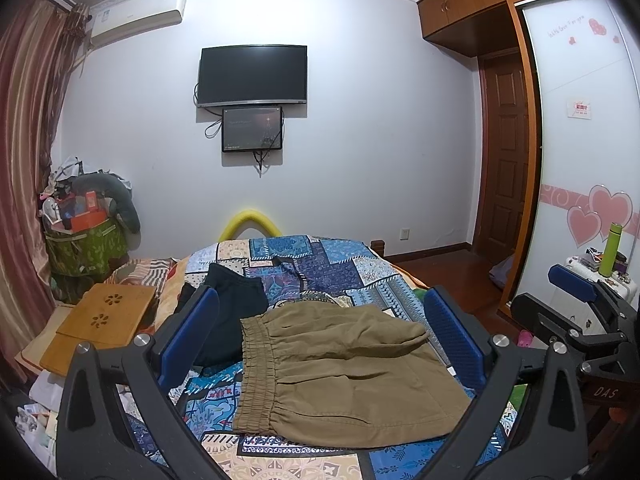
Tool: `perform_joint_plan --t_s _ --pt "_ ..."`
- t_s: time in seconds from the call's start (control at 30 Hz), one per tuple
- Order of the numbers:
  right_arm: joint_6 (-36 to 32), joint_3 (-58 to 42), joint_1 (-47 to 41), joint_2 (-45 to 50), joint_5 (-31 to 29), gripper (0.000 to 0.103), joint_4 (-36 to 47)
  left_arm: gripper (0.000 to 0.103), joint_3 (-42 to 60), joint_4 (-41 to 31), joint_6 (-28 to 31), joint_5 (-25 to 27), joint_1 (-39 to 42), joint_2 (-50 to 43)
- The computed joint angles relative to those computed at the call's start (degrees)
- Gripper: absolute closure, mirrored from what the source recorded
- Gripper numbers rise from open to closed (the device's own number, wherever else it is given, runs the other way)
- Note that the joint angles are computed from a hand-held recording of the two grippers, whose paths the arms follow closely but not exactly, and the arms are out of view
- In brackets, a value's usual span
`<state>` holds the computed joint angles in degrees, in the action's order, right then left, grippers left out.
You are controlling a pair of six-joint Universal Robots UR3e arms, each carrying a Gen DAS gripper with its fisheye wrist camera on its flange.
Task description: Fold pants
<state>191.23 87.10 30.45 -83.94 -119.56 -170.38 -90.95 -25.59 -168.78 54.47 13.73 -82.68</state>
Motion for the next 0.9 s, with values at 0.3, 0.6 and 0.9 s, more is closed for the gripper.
perform_joint_plan --t_s 0.3,0.6,0.9 --pt "0.05 0.18 -0.05 -0.12 0.08 0.001 0.01 0.0 -0.69 0.53 -0.05 0.0 -0.03 0.21" --pt "0.72 0.74 -0.64 0.02 0.49 0.001 0.35 0.0 0.3 0.8 0.05 1.76 -1.76 -1.87" --pt "1.24 7.02 -9.15 -1.06 5.87 0.001 1.04 0.0 16.23 -8.16 3.6 9.78 -7.25 -19.04"
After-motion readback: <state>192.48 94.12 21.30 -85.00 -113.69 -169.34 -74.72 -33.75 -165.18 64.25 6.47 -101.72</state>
